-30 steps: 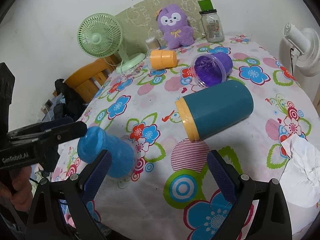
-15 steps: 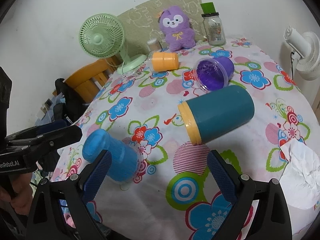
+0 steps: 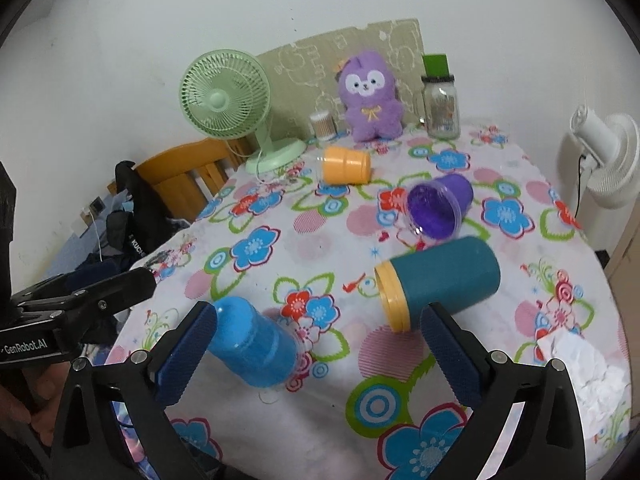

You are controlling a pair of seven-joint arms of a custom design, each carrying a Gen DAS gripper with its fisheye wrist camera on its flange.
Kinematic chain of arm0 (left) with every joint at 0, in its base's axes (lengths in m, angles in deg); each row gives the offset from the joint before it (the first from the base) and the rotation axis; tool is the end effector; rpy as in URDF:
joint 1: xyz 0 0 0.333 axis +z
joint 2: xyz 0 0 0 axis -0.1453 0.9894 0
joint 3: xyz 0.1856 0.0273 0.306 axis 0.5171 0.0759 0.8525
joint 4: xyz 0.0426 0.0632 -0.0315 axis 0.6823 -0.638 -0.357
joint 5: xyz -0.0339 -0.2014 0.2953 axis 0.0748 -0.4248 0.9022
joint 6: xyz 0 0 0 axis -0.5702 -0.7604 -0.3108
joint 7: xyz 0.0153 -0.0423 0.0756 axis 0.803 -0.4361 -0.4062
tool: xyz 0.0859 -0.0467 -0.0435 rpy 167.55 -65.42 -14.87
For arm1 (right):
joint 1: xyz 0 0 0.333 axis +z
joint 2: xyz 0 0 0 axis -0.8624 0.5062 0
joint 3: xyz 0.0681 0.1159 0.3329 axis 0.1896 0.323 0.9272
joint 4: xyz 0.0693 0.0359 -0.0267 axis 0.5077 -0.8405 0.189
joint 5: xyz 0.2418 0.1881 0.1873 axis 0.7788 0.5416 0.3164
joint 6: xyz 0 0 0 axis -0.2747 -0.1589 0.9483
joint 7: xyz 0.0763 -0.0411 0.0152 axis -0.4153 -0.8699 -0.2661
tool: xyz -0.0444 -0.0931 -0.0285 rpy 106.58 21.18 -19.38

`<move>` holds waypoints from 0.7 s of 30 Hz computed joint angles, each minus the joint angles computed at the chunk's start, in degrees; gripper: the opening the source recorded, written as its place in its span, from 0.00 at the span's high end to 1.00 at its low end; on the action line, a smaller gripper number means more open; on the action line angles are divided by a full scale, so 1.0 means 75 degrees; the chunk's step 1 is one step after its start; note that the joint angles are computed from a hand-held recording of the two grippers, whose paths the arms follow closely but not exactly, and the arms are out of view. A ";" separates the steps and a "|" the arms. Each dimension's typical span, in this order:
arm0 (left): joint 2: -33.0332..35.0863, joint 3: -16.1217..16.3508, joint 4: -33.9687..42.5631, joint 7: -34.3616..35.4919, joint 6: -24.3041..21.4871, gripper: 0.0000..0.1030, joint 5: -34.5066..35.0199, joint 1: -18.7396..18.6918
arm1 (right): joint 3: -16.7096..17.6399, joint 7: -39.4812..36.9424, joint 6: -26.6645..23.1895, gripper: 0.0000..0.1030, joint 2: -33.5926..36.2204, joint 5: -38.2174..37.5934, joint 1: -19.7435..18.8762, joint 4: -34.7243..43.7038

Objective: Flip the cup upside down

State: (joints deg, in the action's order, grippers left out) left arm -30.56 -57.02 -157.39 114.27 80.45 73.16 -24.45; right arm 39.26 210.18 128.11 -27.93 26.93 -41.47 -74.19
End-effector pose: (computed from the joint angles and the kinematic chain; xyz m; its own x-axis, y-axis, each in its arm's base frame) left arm 0.4974 -0.2808 0.5769 -0.4481 -0.8891 0.0935 -0.6702 0.2649 -0.6933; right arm 0.4435 0.2643 0.5456 -0.1937 -0.9520 -0.2371 -0.6351 0.3058 -0.7093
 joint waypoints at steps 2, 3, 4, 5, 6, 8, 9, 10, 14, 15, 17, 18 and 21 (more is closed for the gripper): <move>-0.0114 0.0021 -0.0094 -0.0037 0.0089 0.04 -0.0154 0.0029 | 0.0045 -0.0081 -0.0223 0.00 -0.0011 -0.0016 0.0034 0.0116; -0.0174 0.0020 -0.0158 0.0030 0.0156 0.03 -0.0350 0.0040 | 0.0054 -0.0080 -0.0274 0.00 -0.0013 -0.0044 0.0044 0.0148; -0.0267 0.0023 -0.0292 0.0068 0.0340 0.02 -0.0585 0.0049 | 0.0061 -0.0071 -0.0302 0.00 -0.0026 -0.0092 0.0052 0.0183; -0.0319 0.0019 -0.0375 0.0023 0.0451 0.00 -0.0627 0.0063 | 0.0062 -0.0062 -0.0303 0.00 -0.0041 -0.0115 0.0058 0.0205; -0.0355 0.0014 -0.0422 -0.0026 0.0516 0.00 -0.0634 0.0079 | 0.0064 -0.0061 -0.0312 0.00 -0.0046 -0.0118 0.0065 0.0228; -0.0445 0.0001 -0.0539 -0.0154 0.0679 0.00 -0.0565 0.0118 | 0.0094 -0.0057 -0.0409 0.00 -0.0073 -0.0175 0.0083 0.0297; -0.0480 -0.0005 -0.0591 -0.0203 0.0774 0.00 -0.0505 0.0143 | 0.0119 -0.0059 -0.0485 0.00 -0.0087 -0.0219 0.0098 0.0341; -0.0522 -0.0032 -0.0644 -0.0440 0.0874 0.00 -0.0244 0.0209 | 0.0138 -0.0043 -0.0537 0.00 -0.0102 -0.0267 0.0110 0.0370; -0.0658 -0.0106 -0.0821 -0.1145 0.1262 0.00 0.0432 0.0439 | 0.0215 0.0098 -0.0745 0.00 -0.0164 -0.0522 0.0156 0.0512; -0.0681 -0.0102 -0.0842 -0.1139 0.1309 0.00 0.0410 0.0441 | 0.0231 0.0113 -0.0790 0.00 -0.0179 -0.0570 0.0170 0.0551; -0.0740 -0.0096 -0.0898 -0.1105 0.1377 0.00 0.0375 0.0460 | 0.0271 0.0135 -0.0905 0.00 -0.0197 -0.0677 0.0201 0.0645; -0.0765 -0.0125 -0.0931 -0.1174 0.1431 0.00 0.0461 0.0507 | 0.0284 0.0134 -0.0948 0.00 -0.0195 -0.0715 0.0218 0.0690; -0.0843 -0.0202 -0.1015 -0.1305 0.1568 0.00 0.0663 0.0611 | 0.0302 0.0117 -0.1030 0.00 -0.0206 -0.0776 0.0264 0.0751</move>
